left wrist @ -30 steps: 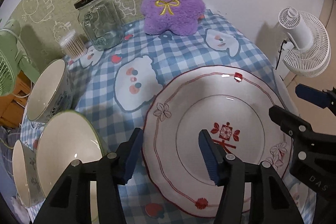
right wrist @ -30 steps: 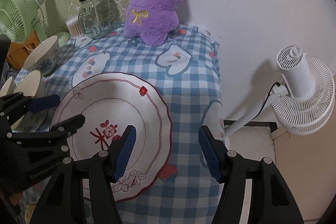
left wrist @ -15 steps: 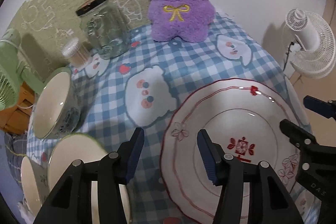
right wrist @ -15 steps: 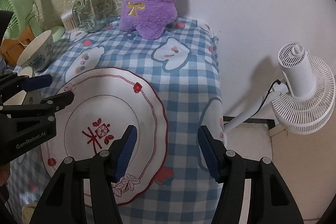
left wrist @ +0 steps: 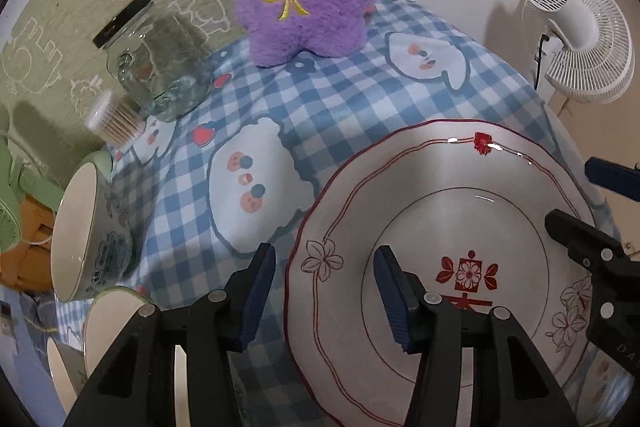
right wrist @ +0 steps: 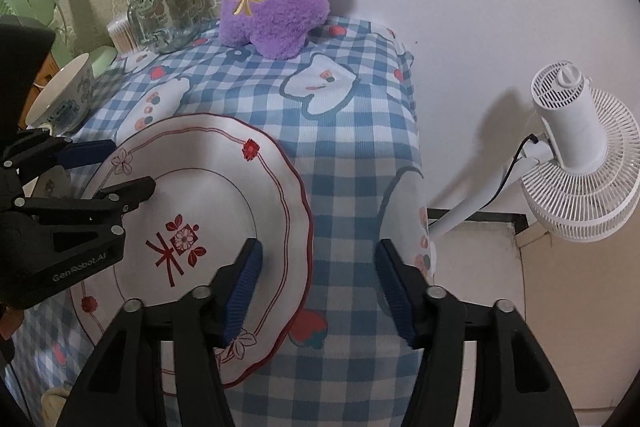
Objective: Organize plates and bowls
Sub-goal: 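Lower the left tool onto the red-rim plate's rim and close it, then lift the red-rim plate with the left tool toward the yellow plate stack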
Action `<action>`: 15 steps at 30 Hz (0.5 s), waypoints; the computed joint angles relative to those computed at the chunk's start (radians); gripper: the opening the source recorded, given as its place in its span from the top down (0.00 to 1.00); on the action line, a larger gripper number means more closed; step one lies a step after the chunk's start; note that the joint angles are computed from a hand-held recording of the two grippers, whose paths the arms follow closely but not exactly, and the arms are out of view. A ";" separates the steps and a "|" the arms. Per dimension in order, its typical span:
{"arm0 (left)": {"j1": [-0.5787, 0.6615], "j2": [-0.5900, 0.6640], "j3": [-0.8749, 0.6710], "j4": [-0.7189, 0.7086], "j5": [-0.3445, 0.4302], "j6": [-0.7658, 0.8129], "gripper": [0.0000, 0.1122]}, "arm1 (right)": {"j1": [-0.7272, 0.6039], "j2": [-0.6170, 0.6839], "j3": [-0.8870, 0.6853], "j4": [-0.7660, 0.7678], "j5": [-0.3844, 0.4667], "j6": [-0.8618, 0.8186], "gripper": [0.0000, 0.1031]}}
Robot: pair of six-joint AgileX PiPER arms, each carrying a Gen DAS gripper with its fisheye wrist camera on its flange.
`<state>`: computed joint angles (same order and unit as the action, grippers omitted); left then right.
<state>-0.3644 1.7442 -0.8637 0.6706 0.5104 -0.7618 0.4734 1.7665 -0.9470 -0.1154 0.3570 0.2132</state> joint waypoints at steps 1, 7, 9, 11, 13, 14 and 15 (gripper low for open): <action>0.000 -0.001 0.000 -0.004 -0.001 0.006 0.54 | -0.004 0.002 0.000 0.034 -0.002 -0.029 0.47; 0.007 -0.006 -0.002 -0.064 -0.005 0.096 0.61 | 0.009 0.009 -0.017 0.056 0.029 -0.032 0.57; 0.013 -0.010 -0.002 -0.088 -0.004 0.130 0.62 | 0.003 0.020 -0.028 0.146 0.052 -0.116 0.61; 0.005 -0.018 0.005 -0.086 0.007 0.139 0.63 | 0.010 0.029 -0.028 0.176 0.058 -0.151 0.63; -0.005 -0.026 0.016 -0.070 0.010 0.131 0.63 | 0.026 0.026 -0.022 0.127 0.051 -0.091 0.63; -0.006 -0.030 0.020 -0.071 0.009 0.131 0.63 | 0.027 0.027 -0.024 0.121 0.053 -0.079 0.63; -0.008 -0.033 0.022 -0.075 0.012 0.132 0.63 | 0.027 0.027 -0.024 0.121 0.054 -0.073 0.63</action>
<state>-0.3723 1.7113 -0.8413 0.5959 0.5225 -0.6298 0.5002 1.7937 -0.9710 0.0053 0.4112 0.1399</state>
